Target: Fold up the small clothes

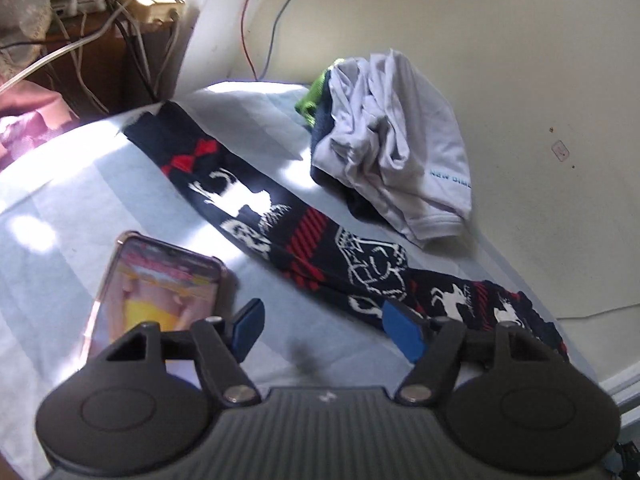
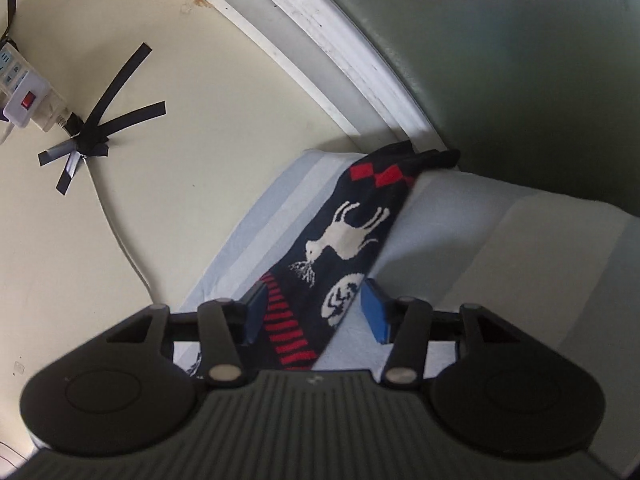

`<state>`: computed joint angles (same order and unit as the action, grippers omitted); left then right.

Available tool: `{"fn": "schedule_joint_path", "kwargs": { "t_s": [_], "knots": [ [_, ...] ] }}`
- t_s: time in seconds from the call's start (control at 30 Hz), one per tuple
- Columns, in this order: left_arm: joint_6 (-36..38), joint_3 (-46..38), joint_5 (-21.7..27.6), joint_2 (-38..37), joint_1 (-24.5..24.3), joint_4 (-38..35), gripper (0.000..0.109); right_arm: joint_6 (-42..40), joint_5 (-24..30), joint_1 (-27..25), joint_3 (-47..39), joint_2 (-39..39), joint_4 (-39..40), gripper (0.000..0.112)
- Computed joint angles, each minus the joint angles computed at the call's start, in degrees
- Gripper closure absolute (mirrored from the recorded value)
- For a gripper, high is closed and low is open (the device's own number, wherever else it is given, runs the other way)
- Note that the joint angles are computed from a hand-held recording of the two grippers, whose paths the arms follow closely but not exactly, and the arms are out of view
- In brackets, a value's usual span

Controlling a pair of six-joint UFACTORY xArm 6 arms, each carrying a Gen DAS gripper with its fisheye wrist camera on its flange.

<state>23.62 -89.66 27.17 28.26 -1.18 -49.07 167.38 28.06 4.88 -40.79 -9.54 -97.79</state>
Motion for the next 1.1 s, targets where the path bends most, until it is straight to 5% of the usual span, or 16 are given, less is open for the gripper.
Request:
{"fn": "schedule_joint_path", "kwargs": {
  "t_s": [0.07, 0.1, 0.13, 0.23, 0.43, 0.5, 0.6, 0.7, 0.83, 0.9, 0.97, 1.1],
  "knots": [
    [-2.07, -2.0, 0.82, 2.05, -0.99, 1.54, 0.038, -0.85, 0.44, -0.48, -2.04, 2.01, 0.63, 0.067],
    [-3.01, -3.2, 1.57, 3.13, -1.36, 2.08, 0.038, -3.03, -0.03, -1.08, -3.1, 3.24, 2.32, 0.093],
    [-3.74, -4.37, 2.43, 4.08, -1.64, 2.32, 0.038, -3.0, -1.44, -2.26, -3.35, 4.0, 2.23, 0.1],
    [-5.32, -6.44, 2.52, 5.91, -2.86, 3.07, 0.032, 1.46, 0.09, -2.14, -1.47, 1.66, 1.29, 0.1],
    [-4.09, -7.79, 1.41, 6.52, -4.21, 2.89, 0.028, -8.44, 29.81, 17.75, 7.89, -15.24, 7.04, 0.1],
    [-3.75, -8.5, 1.67, 7.01, -4.2, 2.29, 0.025, -15.35, 34.93, 22.44, 7.73, -15.38, 11.58, 0.1],
    [-5.36, -10.16, 3.04, 8.14, -3.95, 1.97, 0.023, -20.25, 31.5, 20.36, 7.83, -12.94, 19.26, 0.098],
    [-7.28, -11.01, 2.86, 8.68, -3.87, 2.68, 0.023, -11.76, 21.43, 15.36, 11.95, -13.61, 21.86, 0.092],
    [-8.28, -12.62, 2.7, 9.47, -3.73, 2.27, 0.021, -3.32, 28.65, 21.94, 13.16, -14.34, 20.9, 0.072],
    [-10.18, -14.17, 3.11, 10.55, -3.79, 3.06, 0.02, -2.25, 32.75, 25.52, 11.79, -12.99, 20.42, 0.071],
    [-12.29, -15.32, 3.02, 11.61, -3.97, 4.29, 0.026, -3.33, 34.12, 27.06, 9.2, -10.56, 19.31, 0.071],
    [-22.16, -15.06, -0.9, 12.48, -4.04, 12.18, 0.095, -7.22, 34.62, 28.01, 4.25, -5.82, 15.88, 0.071]
  ]
}}
